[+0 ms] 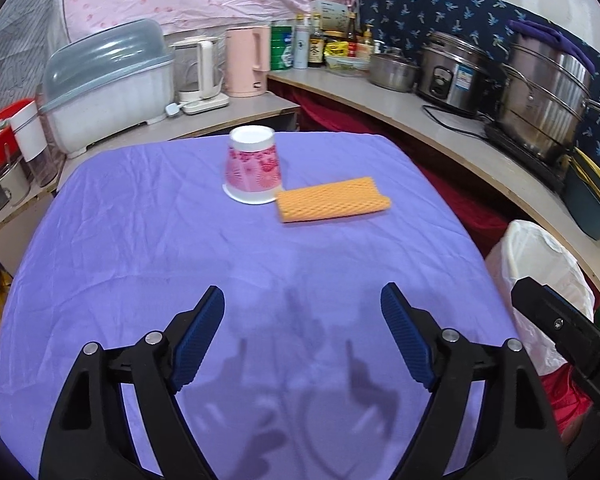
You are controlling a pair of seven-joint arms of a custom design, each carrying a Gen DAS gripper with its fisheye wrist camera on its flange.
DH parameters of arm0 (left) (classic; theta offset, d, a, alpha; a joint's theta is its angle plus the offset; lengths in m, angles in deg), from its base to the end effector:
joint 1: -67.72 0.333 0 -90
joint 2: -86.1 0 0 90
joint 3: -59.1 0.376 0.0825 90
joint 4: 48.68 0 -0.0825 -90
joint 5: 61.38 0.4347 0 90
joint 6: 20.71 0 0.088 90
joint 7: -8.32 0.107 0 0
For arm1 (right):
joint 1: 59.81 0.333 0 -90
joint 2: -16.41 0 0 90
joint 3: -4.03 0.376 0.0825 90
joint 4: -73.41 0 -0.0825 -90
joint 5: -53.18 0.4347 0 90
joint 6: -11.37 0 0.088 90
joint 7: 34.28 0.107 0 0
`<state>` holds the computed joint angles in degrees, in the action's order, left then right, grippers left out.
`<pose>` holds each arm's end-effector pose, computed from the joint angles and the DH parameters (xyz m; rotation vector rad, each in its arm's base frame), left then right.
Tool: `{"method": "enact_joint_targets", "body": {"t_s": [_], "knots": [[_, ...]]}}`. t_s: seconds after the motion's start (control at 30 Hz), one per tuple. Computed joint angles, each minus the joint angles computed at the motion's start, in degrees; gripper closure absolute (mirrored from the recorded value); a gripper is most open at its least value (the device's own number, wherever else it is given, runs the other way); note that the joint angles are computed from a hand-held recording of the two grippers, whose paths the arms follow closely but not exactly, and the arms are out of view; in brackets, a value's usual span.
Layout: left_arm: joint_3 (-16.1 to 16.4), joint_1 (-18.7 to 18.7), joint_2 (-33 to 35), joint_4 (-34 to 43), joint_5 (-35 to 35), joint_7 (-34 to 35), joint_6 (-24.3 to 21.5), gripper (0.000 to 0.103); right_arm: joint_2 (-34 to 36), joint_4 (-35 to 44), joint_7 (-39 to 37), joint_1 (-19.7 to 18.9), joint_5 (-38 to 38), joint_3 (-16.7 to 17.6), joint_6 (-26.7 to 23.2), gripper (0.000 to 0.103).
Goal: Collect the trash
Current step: 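Move both open tools back to the pink cup and foam net, then grasp the pink paper cup with the left tool while the right grasps the foam net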
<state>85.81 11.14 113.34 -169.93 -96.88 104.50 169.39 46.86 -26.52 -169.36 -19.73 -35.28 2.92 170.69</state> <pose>0.5971 -0.3009 0.3130 -1.6993 1.8853 -0.8637 0.5515 0.5057 0.3121 -1.3533 1.8192 -0.4622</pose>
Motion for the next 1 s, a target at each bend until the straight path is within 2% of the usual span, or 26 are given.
{"method": "enact_joint_targets", "body": {"t_s": [0.1,0.27,0.4,0.57,0.73,0.87,1.0], "knots": [[0.28,1.24,0.25,-0.03,0.24,0.18,0.05,0.026,2.86,3.71,-2.83,-0.67,2.83,0.14,2.03,0.041],[1.91,2.10,1.57,1.00,0.58,0.26,-0.36,0.026,8.63,11.22,-12.03,-1.22,11.65,-0.32,4.78,0.041],[0.40,5.78,2.55,2.92,2.05,-0.57,-1.10,0.026,13.35,16.74,-18.24,-2.88,19.17,0.22,7.65,0.041],[-0.02,8.58,4.81,6.04,5.07,-3.65,-2.56,0.022,19.85,24.08,-27.47,-6.84,29.75,3.58,10.25,0.041],[-3.15,13.67,6.82,9.82,8.98,-6.61,-4.10,0.021,25.68,31.63,-37.31,-9.54,37.98,7.28,8.04,0.041],[-4.24,16.18,8.99,13.45,11.64,-9.44,-5.97,0.020,30.42,37.26,-43.09,-11.31,44.21,10.04,7.35,0.041],[-4.57,17.55,11.09,16.60,14.77,-11.77,-7.06,0.020,33.35,41.65,-46.74,-10.93,48.34,9.79,5.23,0.042]]}}
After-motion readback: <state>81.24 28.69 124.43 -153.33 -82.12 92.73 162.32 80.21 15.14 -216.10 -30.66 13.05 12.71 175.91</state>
